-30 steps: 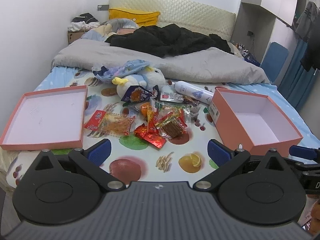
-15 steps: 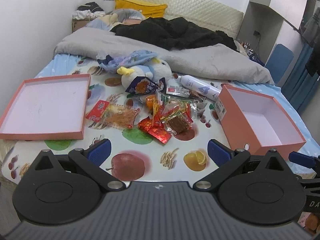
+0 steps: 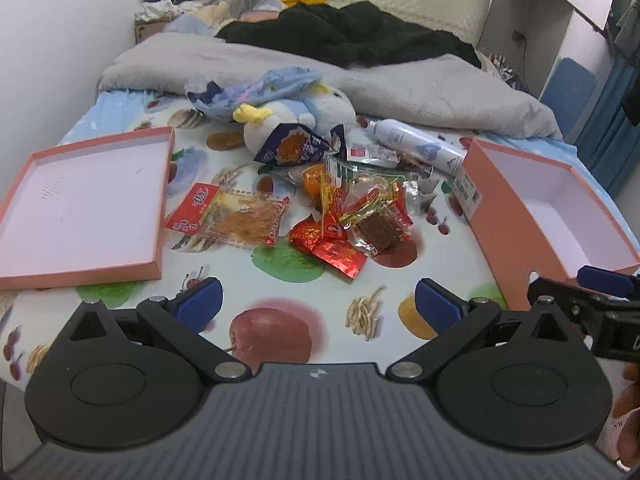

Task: Organize snacks
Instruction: 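Grasp the red foil candy with the left tool while the right tool grasps a spicy strip packet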

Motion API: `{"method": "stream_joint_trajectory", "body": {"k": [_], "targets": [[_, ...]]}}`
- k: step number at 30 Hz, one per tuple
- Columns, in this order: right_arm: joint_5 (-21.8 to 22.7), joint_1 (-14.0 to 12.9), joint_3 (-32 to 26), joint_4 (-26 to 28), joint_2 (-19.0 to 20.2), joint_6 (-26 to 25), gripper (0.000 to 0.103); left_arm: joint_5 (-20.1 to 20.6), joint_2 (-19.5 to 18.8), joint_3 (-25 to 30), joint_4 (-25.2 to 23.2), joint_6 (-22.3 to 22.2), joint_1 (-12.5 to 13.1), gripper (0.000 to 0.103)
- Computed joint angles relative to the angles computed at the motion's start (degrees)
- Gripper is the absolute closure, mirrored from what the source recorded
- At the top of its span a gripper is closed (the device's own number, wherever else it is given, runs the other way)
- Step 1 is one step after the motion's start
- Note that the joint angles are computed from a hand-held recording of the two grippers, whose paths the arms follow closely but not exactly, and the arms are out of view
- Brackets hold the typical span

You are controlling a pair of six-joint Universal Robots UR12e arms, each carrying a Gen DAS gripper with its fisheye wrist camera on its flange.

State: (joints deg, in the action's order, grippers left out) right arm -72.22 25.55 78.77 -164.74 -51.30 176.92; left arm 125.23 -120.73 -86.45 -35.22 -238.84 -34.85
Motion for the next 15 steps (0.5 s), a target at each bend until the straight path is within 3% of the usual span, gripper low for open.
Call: {"method": "stream_joint_trajectory", "body": {"k": [9, 15], "targets": [[-0.7, 0.7, -9.5, 8.4, 6.0, -1.2, 0.004, -6.7, -2.5, -0.6, 4.3, 1.5, 4.0, 0.001], [-0.3, 0.9, -17.2, 14.3, 11.0, -2.5, 0.004, -8.8, -4.8, 0.5, 6.3, 7.5, 6.6, 0.007]]}}
